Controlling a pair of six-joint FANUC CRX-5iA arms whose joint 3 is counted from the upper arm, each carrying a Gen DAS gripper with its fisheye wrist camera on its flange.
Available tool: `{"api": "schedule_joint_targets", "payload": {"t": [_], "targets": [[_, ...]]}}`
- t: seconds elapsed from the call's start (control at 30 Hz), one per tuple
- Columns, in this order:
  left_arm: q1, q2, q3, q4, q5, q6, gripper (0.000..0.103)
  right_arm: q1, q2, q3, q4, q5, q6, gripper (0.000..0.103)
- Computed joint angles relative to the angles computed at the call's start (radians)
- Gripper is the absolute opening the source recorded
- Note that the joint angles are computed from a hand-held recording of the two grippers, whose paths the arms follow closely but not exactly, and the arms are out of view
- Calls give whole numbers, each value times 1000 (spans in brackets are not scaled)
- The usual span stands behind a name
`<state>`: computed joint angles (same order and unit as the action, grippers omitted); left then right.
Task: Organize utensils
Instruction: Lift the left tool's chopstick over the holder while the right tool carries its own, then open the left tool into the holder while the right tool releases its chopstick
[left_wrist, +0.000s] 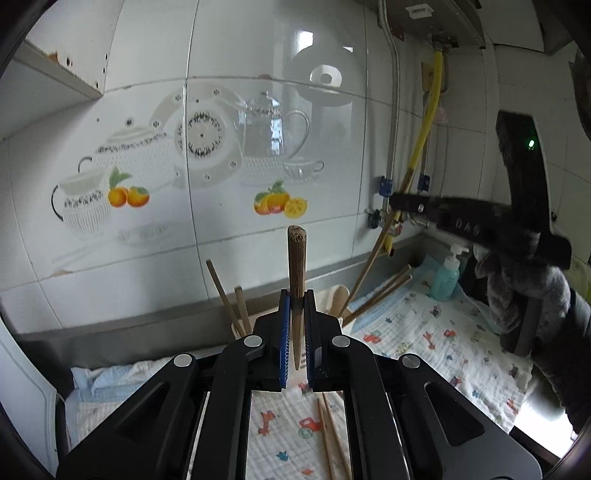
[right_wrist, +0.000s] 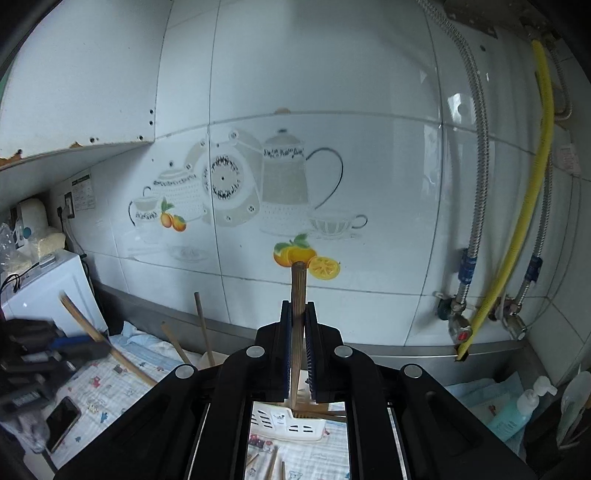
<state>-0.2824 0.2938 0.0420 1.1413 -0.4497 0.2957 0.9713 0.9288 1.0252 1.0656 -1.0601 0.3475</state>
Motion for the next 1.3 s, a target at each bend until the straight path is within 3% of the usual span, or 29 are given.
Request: {"api": "schedule_joint_targets", "payload": {"t": [0.17, 0.27, 0.33, 0.47, 0.7, 1.0, 1.3], "targets": [[-5, 31, 77, -18, 34, 40, 6, -12, 108, 187, -97, -54, 95, 7], [-6, 62, 127, -60, 56, 89, 6, -17, 95, 145, -121, -39, 81, 7], [0, 92, 179, -143, 53, 173, 6, -18, 92, 133, -137, -37, 82, 7], [19, 154, 277, -298, -10, 336, 6, -19, 91, 118, -163, -38, 94, 7], [30, 210, 354, -435, -86, 478, 6, -22, 45, 17, -163, -7, 49, 7], [33, 231, 386, -489, -129, 525, 7, -21, 3, -67, -141, 19, -4, 7], [33, 165, 284, -377, -76, 418, 8, -6, -85, -222, -56, 51, -104, 10]]}}
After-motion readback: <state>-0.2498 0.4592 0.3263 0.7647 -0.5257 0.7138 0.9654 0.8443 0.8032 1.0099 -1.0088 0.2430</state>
